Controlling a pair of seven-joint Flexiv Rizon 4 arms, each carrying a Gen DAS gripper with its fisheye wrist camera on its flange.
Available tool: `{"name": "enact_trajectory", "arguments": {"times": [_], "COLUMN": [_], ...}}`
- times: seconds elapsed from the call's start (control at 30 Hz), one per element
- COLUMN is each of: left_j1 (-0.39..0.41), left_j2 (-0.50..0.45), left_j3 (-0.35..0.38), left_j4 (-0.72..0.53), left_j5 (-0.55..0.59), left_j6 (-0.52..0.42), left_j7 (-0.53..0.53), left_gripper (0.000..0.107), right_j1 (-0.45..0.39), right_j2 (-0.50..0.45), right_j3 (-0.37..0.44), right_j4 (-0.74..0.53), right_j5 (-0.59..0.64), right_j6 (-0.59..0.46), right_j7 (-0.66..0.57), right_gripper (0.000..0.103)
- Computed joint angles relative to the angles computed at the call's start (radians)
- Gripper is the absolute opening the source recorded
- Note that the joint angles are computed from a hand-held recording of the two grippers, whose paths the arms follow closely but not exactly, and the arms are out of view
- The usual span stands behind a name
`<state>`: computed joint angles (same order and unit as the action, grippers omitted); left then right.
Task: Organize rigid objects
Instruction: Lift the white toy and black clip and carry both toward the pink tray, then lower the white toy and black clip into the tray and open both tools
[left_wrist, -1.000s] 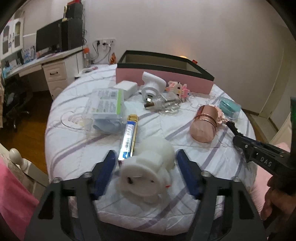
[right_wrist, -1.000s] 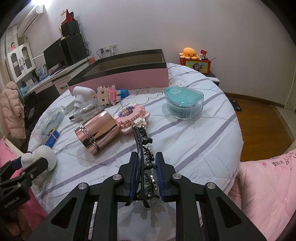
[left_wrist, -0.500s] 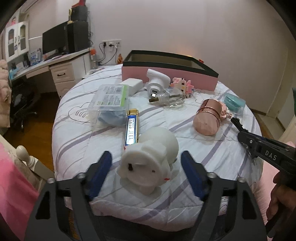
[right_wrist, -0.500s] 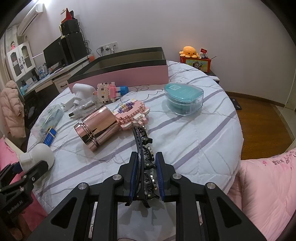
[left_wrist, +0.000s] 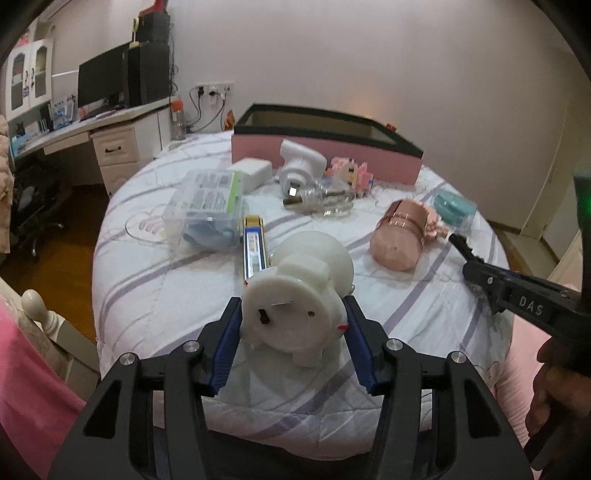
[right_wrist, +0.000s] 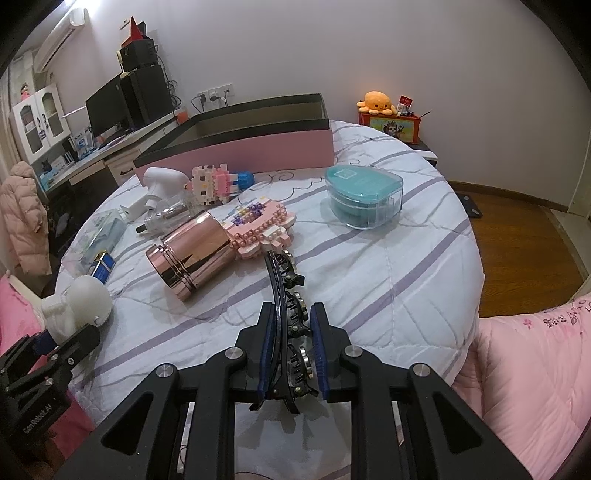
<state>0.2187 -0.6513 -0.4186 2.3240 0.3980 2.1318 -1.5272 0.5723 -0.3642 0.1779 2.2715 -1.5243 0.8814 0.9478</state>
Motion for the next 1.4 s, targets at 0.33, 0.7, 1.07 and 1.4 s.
{"name": "enact_trajectory", "arguments": {"times": [0.33, 0.7, 1.07, 1.4], "left_j1": [0.073, 0.016, -0.266, -0.508], "left_j2": [0.04, 0.034, -0.148, -0.313], "left_j3": [-0.069, -0.131, -0.002, 0.237], "left_j4": [-0.019, -0.278, -0.75, -1.09], "left_j5": [0.049, -0.076, -0.361, -0.547], "left_j6": [-0.005, -0.162, -0.461, -0.782], "left_j7": [-0.03, 0.015, 0.215, 0.26], "left_gripper": [0.054, 0.054, 0.054, 0.054], "right_j1": [0.006, -0.092, -0.231, -0.241], "right_j2": [0.05, 0.075, -0.108, -0.281], "right_j3": [0.014, -0.035, -0.14, -0.159], "right_j4": [-0.001, -0.125, -0.391, -0.497], "right_j5": [-0.021, -0.113, -0.032, 0.396], "right_j6": [-0.026, 0.071, 0.336, 0.39], "right_j7": [-0.009, -0.214, -0.453, -0.797], "right_gripper": [0.019, 0.019, 0.019, 0.02]}}
